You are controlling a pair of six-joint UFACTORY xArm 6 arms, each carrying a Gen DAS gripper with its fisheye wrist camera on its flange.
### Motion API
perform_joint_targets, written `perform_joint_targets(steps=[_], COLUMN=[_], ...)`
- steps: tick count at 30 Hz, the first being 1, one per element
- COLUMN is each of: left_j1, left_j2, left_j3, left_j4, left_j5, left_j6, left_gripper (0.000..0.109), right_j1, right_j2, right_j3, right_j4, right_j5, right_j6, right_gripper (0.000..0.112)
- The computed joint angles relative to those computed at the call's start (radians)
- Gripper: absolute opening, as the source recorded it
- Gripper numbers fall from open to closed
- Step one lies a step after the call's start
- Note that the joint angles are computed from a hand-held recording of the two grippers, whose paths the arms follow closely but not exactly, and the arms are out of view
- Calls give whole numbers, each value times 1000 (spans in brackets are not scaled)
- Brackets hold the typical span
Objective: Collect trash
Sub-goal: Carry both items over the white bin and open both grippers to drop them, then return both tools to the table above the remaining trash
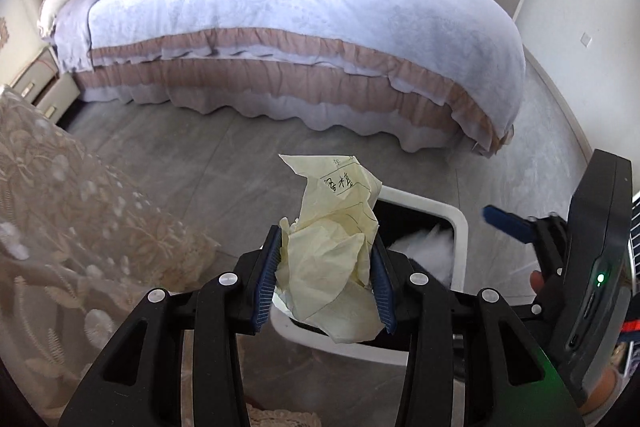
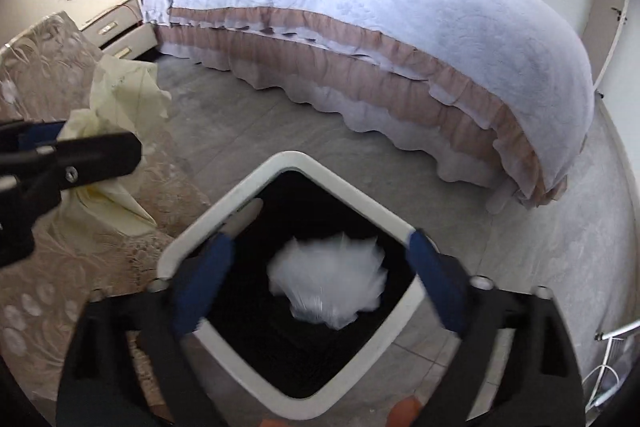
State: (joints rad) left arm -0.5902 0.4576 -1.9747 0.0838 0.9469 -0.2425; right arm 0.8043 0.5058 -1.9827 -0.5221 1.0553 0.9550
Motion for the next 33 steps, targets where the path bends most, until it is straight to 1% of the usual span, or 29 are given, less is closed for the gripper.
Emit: perform_joint_targets(steps=[2, 5, 7, 10, 12, 14, 15, 16, 17, 19, 20, 22, 25, 28, 30, 32, 33], left_j1=[1, 2, 3, -1, -5, -10, -10, -4, 5, 14, 13, 2, -17, -40, -58, -62, -62], left_j2=[20, 46, 57, 70, 81, 102, 124, 154, 170, 201, 212, 206, 164, 92, 53, -7, -32], left_j3=[-18, -54, -62, -65, -67, -86, -112, -151, -164, -191, -203, -187, -144, -84, -83, -61, -59], left_j4=[-5, -46, -74, -98, -124, -142, -139, -160, -206, -244, -240, -196, -133, -18, 82, 129, 155], left_j5=[10, 32, 33, 27, 18, 29, 50, 77, 89, 123, 140, 140, 111, 55, 55, 42, 49], left_j6=[-6, 4, 19, 38, 61, 80, 73, 72, 84, 71, 59, 33, 14, -44, -97, -132, -151], left_gripper=[42, 42, 42, 42, 43, 45, 55, 90, 98, 98, 98, 98, 98, 98, 98, 98, 98], right_j1=[-2, -5, 3, 4, -11, -20, -22, -20, -23, -35, -40, -36, -22, -2, 12, 24, 29], right_j2=[3, -8, -11, -42, -84, -108, -111, -113, -122, -135, -144, -146, -150, -158, -162, -168, -171], right_j3=[-1, 4, -12, 11, 66, 96, 96, 95, 106, 120, 132, 123, 110, 85, 62, 38, 24], right_j4=[-13, -48, -116, -178, -171, -162, -166, -178, -181, -156, -148, -155, -187, -241, -286, -331, -351], right_j5=[11, 24, 89, 139, 103, 85, 93, 108, 105, 95, 86, 105, 127, 143, 150, 144, 138], right_j6=[8, 22, 31, 94, 144, 179, 190, 205, 220, 233, 243, 246, 247, 249, 251, 254, 253], right_gripper=[97, 98, 98, 98, 98, 98, 98, 98, 98, 98, 98, 98, 98, 98, 98, 98, 98])
